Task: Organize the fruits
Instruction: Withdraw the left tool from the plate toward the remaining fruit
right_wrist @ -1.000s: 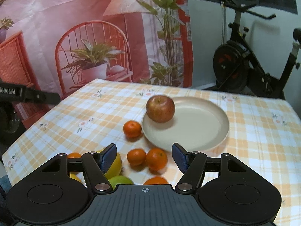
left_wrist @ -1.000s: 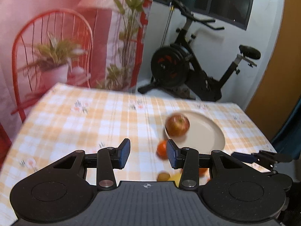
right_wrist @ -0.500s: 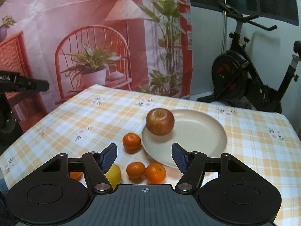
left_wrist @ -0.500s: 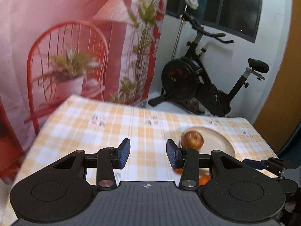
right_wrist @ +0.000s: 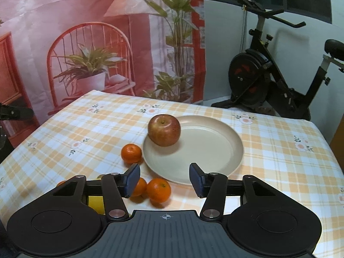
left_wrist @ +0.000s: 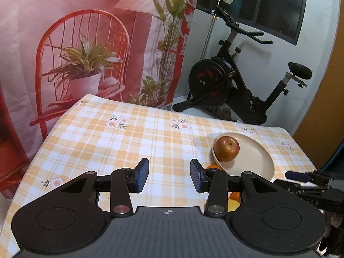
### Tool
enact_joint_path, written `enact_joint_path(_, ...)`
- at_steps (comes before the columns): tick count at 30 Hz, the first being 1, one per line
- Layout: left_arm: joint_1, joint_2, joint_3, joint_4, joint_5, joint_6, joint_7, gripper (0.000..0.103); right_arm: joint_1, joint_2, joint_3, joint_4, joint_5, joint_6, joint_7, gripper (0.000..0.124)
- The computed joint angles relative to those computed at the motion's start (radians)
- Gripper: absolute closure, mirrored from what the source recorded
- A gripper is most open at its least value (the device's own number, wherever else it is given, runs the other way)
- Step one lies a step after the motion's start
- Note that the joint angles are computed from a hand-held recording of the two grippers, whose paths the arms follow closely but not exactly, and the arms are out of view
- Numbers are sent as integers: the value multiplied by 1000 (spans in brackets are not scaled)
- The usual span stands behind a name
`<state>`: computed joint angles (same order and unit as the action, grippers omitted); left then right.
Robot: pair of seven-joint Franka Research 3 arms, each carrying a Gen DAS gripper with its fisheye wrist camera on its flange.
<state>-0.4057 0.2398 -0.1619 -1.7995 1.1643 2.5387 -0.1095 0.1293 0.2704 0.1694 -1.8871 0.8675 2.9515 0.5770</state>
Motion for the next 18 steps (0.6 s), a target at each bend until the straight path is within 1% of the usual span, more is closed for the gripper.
enact_joint_path(7, 7, 3, 1, -17, -40, 22, 5, 58, 9, 17, -28, 10, -73, -15, 80, 84)
enact_joint_path(13, 8, 13, 7, 6, -35, 25, 33, 58, 4, 28, -32, 15, -123, -25, 130, 85)
enact_joint_path(18, 7, 15, 25, 55, 16, -18, 67, 58, 1, 47, -34, 33, -154, -55, 164, 85)
